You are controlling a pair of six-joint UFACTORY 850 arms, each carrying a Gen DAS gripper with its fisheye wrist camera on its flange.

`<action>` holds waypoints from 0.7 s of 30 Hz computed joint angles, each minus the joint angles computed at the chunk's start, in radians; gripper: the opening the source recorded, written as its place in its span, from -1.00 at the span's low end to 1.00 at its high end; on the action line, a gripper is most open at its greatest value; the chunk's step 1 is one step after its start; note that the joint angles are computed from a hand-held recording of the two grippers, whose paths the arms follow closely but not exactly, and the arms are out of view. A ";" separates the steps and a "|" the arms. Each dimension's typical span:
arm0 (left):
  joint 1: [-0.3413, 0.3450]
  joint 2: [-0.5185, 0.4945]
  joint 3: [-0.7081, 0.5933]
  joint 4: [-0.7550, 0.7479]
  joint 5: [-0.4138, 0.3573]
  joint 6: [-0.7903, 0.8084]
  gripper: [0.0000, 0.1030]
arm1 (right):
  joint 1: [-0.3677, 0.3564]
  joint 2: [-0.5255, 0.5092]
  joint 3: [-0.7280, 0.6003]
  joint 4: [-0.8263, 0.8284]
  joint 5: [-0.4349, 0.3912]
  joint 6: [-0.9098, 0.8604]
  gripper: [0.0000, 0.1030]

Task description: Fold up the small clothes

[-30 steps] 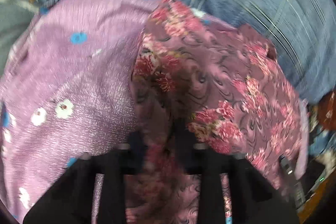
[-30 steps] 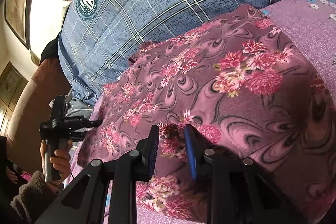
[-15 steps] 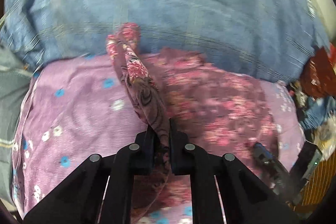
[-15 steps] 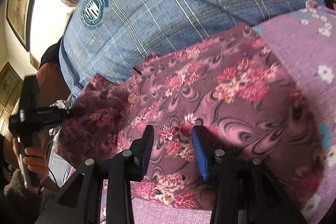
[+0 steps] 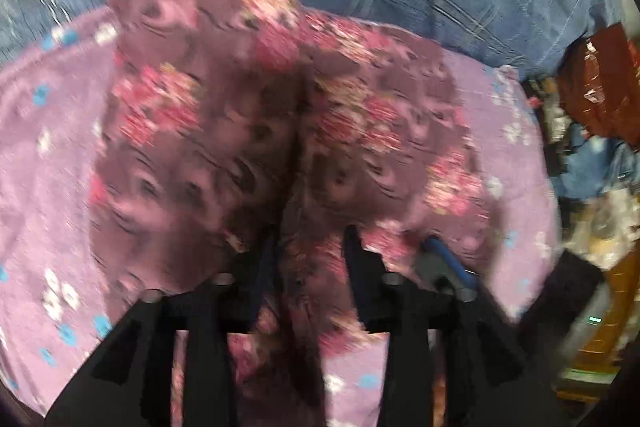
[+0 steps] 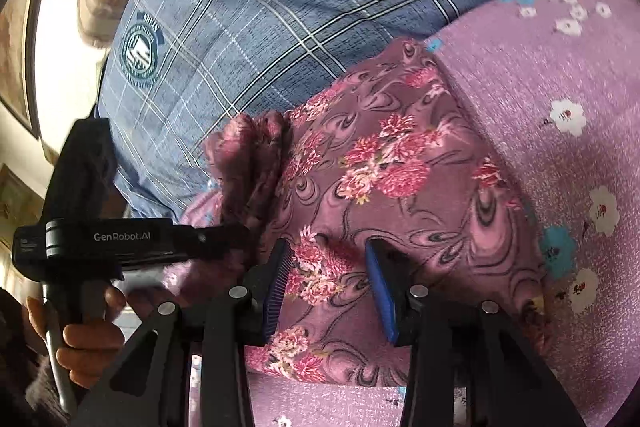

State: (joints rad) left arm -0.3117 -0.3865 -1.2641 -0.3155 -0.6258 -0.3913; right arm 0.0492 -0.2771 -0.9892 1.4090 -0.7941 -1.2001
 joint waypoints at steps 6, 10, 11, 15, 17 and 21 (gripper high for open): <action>-0.010 0.031 -0.050 0.223 -0.026 -0.175 0.28 | -0.033 -0.016 0.002 0.061 -0.111 0.003 0.00; 0.005 -0.056 -0.162 0.303 -0.163 -0.215 0.28 | -0.014 -0.024 0.016 0.091 -0.232 -0.076 0.22; 0.003 -0.085 -0.197 0.328 -0.196 -0.235 0.28 | -0.006 -0.025 0.016 0.087 -0.246 -0.087 0.25; -0.017 -0.195 -0.324 0.372 -0.298 -0.213 0.28 | 0.050 -0.018 0.029 0.078 -0.245 -0.166 0.40; -0.028 -0.244 -0.373 0.402 -0.342 -0.208 0.29 | 0.071 -0.021 0.028 0.065 -0.247 -0.181 0.46; -0.039 -0.316 -0.426 0.468 -0.417 -0.261 0.06 | 0.104 -0.030 0.036 0.082 -0.233 -0.233 0.52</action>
State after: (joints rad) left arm -0.3506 -0.7024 -1.6897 0.1526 -1.0432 -0.6518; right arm 0.1529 -0.3072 -0.9528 1.4906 -1.0274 -1.4328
